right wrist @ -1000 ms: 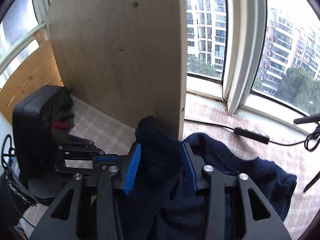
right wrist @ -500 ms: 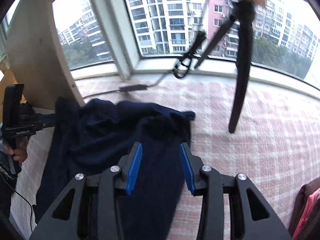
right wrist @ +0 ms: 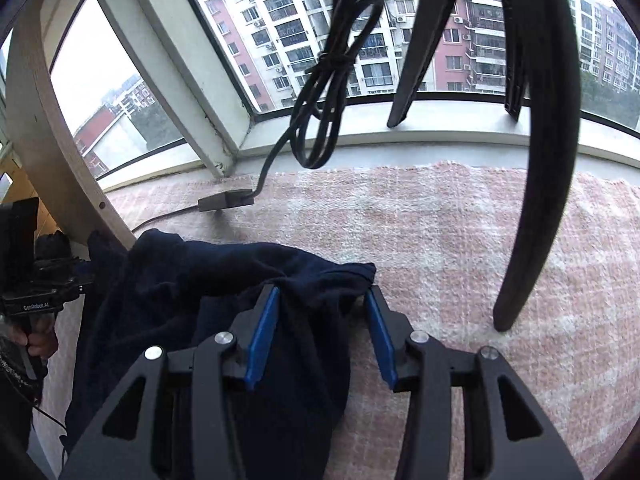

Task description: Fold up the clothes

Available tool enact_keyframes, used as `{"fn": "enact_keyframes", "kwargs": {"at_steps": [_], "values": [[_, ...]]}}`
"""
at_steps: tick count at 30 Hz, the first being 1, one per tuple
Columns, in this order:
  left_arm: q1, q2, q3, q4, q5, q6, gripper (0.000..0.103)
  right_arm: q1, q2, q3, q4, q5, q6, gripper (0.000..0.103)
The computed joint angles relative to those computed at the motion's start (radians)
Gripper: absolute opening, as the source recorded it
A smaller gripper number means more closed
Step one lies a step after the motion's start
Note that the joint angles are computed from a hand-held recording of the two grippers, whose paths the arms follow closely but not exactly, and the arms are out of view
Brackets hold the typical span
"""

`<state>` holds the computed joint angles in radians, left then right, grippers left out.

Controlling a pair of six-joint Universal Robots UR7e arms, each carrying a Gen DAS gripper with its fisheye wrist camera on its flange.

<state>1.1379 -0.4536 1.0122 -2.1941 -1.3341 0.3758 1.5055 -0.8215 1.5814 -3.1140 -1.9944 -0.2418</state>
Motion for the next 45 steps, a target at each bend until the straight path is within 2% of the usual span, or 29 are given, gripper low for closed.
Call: {"fn": "enact_keyframes", "kwargs": {"at_steps": [1,5,10,16,20,23,24,25,26,28,30,32,34,35,36,37,38,40,42,43,44,45], "values": [[-0.002,-0.005,0.013,-0.018,-0.006,0.011,0.007,-0.004,-0.004,-0.001,0.025,0.025,0.006,0.008],[-0.022,-0.065,0.103,-0.094,-0.017,0.071,0.006,0.016,-0.039,0.046,-0.039,0.062,0.021,0.008],[-0.042,-0.198,0.233,-0.145,-0.069,0.111,0.006,0.087,-0.127,0.161,-0.131,0.08,-0.01,0.007],[-0.073,-0.432,0.491,-0.206,-0.088,0.174,0.006,0.216,-0.234,0.339,-0.2,-0.013,-0.034,0.007],[-0.083,-0.604,0.65,-0.176,-0.059,0.225,0.006,0.307,-0.318,0.522,-0.259,-0.12,0.008,0.007],[-0.067,-0.706,0.781,-0.188,-0.043,0.255,0.007,0.357,-0.317,0.655,-0.392,-0.153,0.025,0.007],[-0.054,-0.746,0.828,-0.155,-0.037,0.26,0.009,0.37,-0.312,0.699,-0.419,-0.15,0.017,0.007],[-0.049,-0.778,0.869,-0.11,0.007,0.269,0.014,0.383,-0.304,0.736,-0.404,-0.164,0.018,0.007],[-0.045,-0.807,0.91,-0.066,0.055,0.274,0.016,0.402,-0.296,0.768,-0.348,-0.219,0.059,0.009],[-0.04,-0.851,0.956,0.032,0.151,0.242,0.016,0.441,-0.277,0.819,-0.19,-0.329,0.185,0.013],[-0.02,-0.894,0.946,0.1,0.149,0.216,0.016,0.46,-0.297,0.874,-0.1,-0.35,0.294,0.013],[-0.038,-0.914,0.95,0.052,0.12,0.223,0.016,0.489,-0.312,0.902,-0.112,-0.379,0.354,0.014],[-0.059,-0.921,0.955,-0.001,0.083,0.262,0.021,0.516,-0.301,0.886,-0.152,-0.4,0.32,0.017],[-0.07,-0.918,0.963,-0.022,0.073,0.284,0.026,0.528,-0.294,0.875,-0.174,-0.41,0.297,0.026],[-0.078,-0.914,0.978,-0.036,0.067,0.309,0.027,0.54,-0.286,0.864,-0.197,-0.419,0.273,0.035],[-0.087,-0.91,0.991,-0.05,0.062,0.334,0.028,0.55,-0.271,0.849,-0.207,-0.429,0.239,0.04],[-0.095,-0.904,1.005,-0.066,0.059,0.359,0.032,0.548,-0.256,0.836,-0.199,-0.438,0.211,0.042],[-0.108,-0.882,1.038,-0.102,0.096,0.396,0.034,0.542,-0.224,0.81,-0.179,-0.457,0.156,0.042],[-0.113,-0.859,1.059,-0.135,0.115,0.411,0.033,0.519,-0.204,0.786,-0.127,-0.484,0.173,0.043],[-0.107,-0.846,1.055,-0.136,0.096,0.411,0.028,0.505,-0.203,0.78,-0.108,-0.471,0.18,0.043],[-0.102,-0.841,1.056,-0.135,0.075,0.412,0.01,0.496,-0.197,0.78,-0.124,-0.454,0.164,0.042],[-0.098,-0.84,1.054,-0.128,0.066,0.415,0.0,0.492,-0.184,0.778,-0.153,-0.439,0.14,0.04]]}}
